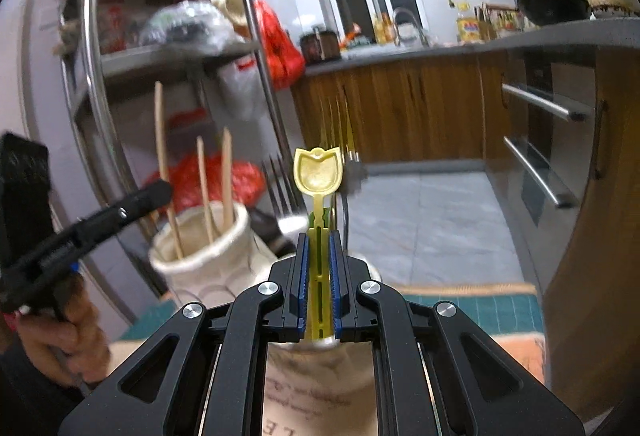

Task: Organize utensils
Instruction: 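Release the chopstick into the tall holder while the right tool releases the yellow spoon into the short holder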

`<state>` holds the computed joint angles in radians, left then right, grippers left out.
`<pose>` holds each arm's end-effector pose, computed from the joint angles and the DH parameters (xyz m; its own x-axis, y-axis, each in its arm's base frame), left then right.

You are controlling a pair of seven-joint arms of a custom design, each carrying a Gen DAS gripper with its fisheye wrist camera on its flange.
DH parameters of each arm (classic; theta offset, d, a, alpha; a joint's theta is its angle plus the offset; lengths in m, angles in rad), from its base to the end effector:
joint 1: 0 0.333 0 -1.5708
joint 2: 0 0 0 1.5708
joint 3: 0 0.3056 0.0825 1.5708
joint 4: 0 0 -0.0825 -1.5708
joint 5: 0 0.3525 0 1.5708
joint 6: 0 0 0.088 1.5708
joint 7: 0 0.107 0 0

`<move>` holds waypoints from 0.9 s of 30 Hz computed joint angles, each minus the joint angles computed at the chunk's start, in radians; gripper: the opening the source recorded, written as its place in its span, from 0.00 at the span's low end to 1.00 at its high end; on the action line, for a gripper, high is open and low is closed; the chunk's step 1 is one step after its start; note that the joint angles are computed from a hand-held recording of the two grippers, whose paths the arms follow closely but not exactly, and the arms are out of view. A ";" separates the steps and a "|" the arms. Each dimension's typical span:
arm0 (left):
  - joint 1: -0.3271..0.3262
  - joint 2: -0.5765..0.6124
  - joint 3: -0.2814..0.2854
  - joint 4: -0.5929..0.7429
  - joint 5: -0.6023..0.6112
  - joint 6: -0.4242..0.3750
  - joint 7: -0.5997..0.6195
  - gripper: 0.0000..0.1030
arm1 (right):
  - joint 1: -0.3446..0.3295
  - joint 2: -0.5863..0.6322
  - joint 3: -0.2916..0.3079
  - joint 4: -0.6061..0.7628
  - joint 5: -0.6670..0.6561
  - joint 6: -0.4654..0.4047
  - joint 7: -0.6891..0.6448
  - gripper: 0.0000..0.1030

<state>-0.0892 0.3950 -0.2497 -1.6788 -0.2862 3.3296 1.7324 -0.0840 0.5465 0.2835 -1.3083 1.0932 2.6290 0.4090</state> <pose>0.6487 -0.1630 0.5360 -0.2258 -0.9552 0.1916 -0.3488 -0.1043 -0.9314 0.7201 0.0675 0.5120 0.5706 -0.7874 -0.2332 -0.4413 -0.0545 -0.8957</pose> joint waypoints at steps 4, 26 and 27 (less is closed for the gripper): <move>-0.126 -0.003 0.164 0.034 -0.004 -0.108 -0.052 0.05 | 0.028 0.010 -0.027 0.010 -0.087 -0.011 0.086 0.10; -0.210 0.033 0.303 0.086 0.245 -0.172 -0.304 0.08 | 0.008 0.058 0.032 0.063 -0.243 -0.012 0.199 0.13; -0.207 0.024 0.298 0.071 0.242 -0.156 -0.297 0.10 | 0.000 0.047 0.037 0.049 -0.230 -0.009 0.183 0.14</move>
<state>-0.2965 0.4187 0.0483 -1.6073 -0.0447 3.1740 1.4351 -0.0840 0.5933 0.3204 -1.2595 0.8634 2.6197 0.5923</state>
